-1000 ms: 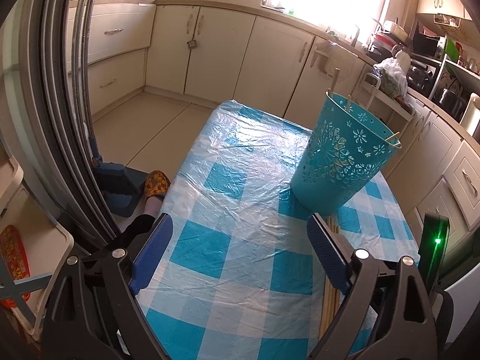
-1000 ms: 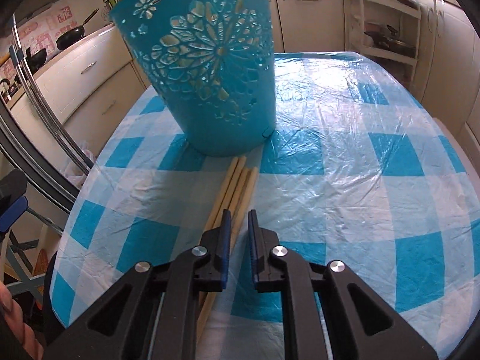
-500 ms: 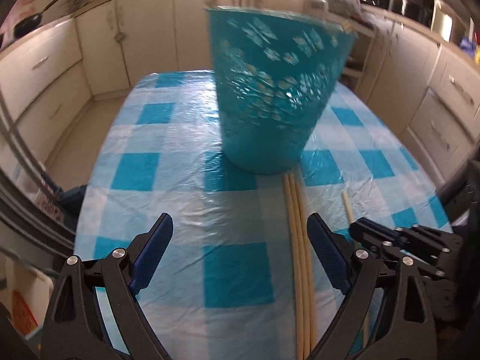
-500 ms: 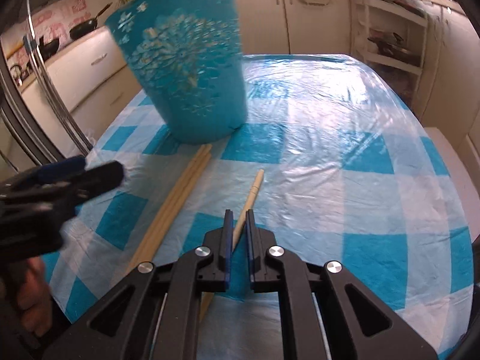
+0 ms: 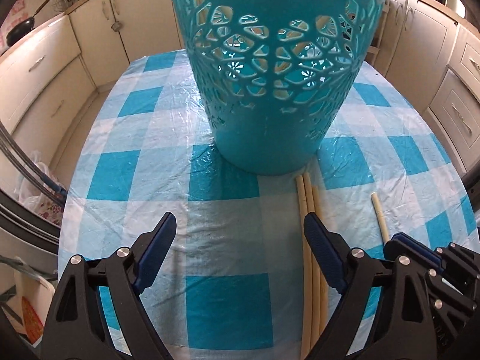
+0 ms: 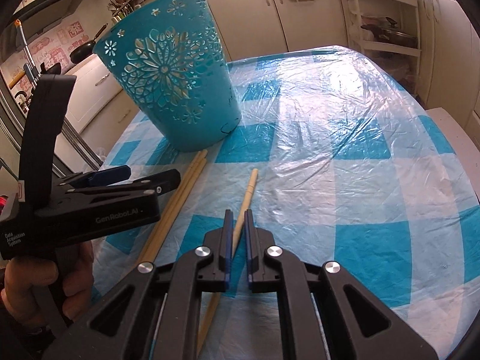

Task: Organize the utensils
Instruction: 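Grasp another chopstick with the right gripper while the left gripper grasps one too, then lift the chopstick with the left gripper and release it into the teal cup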

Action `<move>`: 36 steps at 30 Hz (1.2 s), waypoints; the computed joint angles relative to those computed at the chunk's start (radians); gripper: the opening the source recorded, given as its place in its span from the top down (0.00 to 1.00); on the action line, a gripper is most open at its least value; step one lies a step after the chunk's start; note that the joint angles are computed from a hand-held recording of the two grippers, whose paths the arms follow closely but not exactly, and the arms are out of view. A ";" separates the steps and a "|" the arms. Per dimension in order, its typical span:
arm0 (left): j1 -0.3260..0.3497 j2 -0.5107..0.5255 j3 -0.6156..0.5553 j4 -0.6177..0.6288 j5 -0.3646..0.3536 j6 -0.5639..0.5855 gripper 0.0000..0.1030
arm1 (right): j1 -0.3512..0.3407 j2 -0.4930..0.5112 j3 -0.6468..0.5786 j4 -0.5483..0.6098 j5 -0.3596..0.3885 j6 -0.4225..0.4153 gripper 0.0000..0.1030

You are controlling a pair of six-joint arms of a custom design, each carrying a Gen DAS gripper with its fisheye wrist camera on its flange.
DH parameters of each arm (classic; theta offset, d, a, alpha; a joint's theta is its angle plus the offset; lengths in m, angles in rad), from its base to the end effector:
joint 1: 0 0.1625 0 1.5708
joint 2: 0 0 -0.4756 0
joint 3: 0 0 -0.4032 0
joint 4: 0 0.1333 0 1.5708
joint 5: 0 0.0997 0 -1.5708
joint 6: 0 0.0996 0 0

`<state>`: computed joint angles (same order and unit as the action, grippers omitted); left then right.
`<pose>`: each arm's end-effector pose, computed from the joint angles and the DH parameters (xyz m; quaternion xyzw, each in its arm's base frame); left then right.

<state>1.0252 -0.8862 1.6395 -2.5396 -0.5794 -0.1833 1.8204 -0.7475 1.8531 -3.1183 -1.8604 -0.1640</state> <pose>-0.1801 -0.7141 0.2232 0.1072 0.8694 -0.2569 0.4081 0.2648 -0.6142 0.0818 0.1673 -0.9514 0.2227 0.1314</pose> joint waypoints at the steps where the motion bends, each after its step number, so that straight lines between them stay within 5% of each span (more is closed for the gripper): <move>1: -0.002 0.001 0.001 -0.007 0.003 0.004 0.19 | -0.001 -0.001 0.001 0.000 0.001 -0.001 0.92; 10: -0.003 0.014 -0.018 0.019 -0.006 0.006 0.31 | -0.001 -0.002 0.001 0.001 -0.001 -0.002 0.92; 20: -0.002 -0.010 0.015 -0.005 -0.063 0.027 0.91 | 0.019 0.007 -0.026 0.048 -0.049 -0.023 0.92; 25: 0.013 -0.078 0.067 0.000 -0.117 -0.032 0.95 | 0.039 0.016 -0.050 0.117 -0.047 -0.126 0.92; 29: 0.022 -0.109 0.071 0.051 -0.149 -0.074 0.94 | 0.038 0.023 -0.064 0.125 -0.052 -0.094 0.91; 36: 0.017 -0.070 0.021 0.115 -0.087 -0.063 0.89 | 0.049 0.035 -0.075 0.117 -0.084 -0.095 0.85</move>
